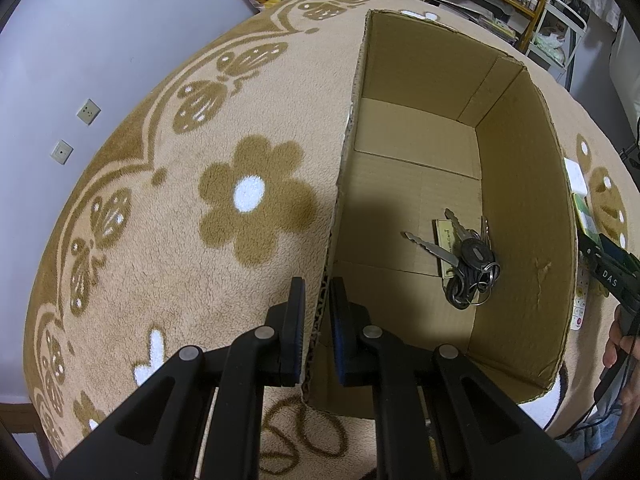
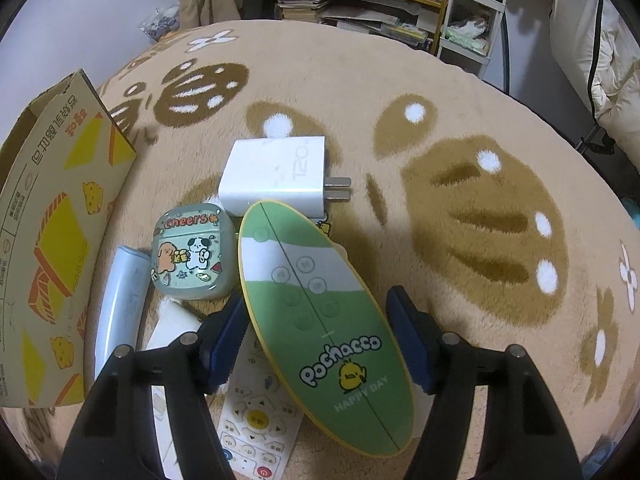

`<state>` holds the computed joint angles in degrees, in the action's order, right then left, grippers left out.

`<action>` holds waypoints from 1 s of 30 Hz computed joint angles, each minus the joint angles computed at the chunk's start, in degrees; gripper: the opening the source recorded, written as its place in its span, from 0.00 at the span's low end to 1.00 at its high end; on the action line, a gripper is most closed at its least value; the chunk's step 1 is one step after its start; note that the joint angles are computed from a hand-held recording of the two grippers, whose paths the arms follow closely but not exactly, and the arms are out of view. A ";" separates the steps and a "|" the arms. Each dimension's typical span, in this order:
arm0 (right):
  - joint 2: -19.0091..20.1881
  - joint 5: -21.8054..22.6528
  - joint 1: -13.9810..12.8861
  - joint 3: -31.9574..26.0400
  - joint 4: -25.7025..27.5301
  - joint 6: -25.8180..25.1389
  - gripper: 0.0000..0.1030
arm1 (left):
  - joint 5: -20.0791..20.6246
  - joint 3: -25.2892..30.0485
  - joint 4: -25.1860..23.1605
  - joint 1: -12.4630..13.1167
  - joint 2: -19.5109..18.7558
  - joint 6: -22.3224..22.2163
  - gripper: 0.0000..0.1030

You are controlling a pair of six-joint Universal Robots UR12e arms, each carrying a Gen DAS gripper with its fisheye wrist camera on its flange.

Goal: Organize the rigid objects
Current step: 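Lower the right tool onto the green Pochacco board and grasp it, then lift the Pochacco board with the right tool into the box and release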

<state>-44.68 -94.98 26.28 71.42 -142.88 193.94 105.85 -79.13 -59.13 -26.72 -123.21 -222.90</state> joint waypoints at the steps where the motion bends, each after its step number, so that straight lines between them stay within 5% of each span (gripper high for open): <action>1: 0.00 0.03 0.01 -0.06 0.09 -0.04 0.69 | 0.02 0.00 -0.01 -0.01 -0.01 0.03 0.11; 6: -0.33 1.83 -0.45 0.06 0.61 1.33 0.58 | 0.07 0.12 -0.16 -0.07 -0.08 -0.08 0.11; 30: -1.24 1.32 -0.23 -0.06 -1.82 3.09 0.57 | -0.02 -0.07 -0.02 -0.01 0.03 -0.24 0.11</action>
<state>-45.92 -93.66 26.05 71.36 -144.70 197.03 105.83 -79.20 -59.15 -26.73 -123.19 -223.14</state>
